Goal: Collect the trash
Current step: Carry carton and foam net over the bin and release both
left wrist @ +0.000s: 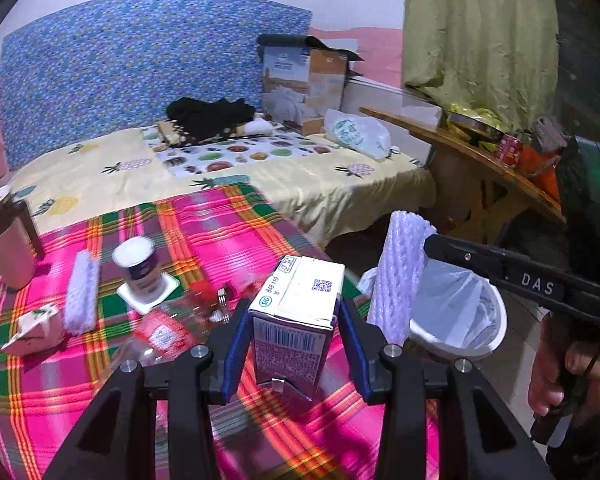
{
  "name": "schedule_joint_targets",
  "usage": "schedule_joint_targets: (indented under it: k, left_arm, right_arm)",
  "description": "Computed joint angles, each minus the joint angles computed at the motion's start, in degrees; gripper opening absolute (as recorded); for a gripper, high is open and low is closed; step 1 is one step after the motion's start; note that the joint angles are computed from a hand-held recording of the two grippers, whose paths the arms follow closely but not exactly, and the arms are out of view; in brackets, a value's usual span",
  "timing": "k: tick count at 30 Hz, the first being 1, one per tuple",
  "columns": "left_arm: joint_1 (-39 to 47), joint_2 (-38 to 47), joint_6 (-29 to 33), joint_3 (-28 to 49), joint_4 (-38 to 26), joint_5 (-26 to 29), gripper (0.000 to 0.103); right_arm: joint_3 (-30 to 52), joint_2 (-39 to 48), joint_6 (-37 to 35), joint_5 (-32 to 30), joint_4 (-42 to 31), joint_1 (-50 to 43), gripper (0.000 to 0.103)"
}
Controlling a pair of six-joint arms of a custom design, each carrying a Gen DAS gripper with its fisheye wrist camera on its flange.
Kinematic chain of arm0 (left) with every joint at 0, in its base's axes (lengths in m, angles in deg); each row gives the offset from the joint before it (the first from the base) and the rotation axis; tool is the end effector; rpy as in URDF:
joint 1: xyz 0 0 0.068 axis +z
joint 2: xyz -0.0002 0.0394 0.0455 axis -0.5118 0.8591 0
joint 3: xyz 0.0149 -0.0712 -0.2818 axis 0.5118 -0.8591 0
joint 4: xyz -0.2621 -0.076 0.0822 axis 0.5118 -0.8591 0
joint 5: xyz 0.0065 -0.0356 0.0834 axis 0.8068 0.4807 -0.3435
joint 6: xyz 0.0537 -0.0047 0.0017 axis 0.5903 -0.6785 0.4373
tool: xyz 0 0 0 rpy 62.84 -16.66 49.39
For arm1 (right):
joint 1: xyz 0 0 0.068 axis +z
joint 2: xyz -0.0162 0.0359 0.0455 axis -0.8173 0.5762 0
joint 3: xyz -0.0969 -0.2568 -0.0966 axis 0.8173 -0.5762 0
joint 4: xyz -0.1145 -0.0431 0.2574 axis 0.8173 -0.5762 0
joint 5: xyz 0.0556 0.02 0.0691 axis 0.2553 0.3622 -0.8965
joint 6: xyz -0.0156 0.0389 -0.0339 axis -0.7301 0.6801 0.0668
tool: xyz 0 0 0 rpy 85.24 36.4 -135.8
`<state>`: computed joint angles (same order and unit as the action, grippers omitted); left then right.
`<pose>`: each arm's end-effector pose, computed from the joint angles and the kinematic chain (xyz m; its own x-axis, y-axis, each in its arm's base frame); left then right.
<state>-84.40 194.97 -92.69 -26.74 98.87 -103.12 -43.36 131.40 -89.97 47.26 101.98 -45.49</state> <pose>0.2081 -0.2428 0.0621 -0.5876 -0.2022 -0.7835 -0.1385 0.9791 -0.1488 0.3114 0.0713 0.0546 -0.6106 -0.2521 -0.7508 -0.6358 0.7212 0.2749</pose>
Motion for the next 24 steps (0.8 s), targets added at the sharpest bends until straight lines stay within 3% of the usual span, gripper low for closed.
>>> schedule_joint_targets:
  k: [14,24]
  left_arm:
    - [2.4,9.8,12.0,15.6,3.0,7.4,0.044]
    - [4.3,18.1,16.8,26.5,4.1,13.5,0.044]
  right_arm:
    - [0.7,1.6,0.3,0.2,1.0,-10.4,0.008]
    - [2.8,4.5,-0.6,2.0,0.2,-15.2,0.008]
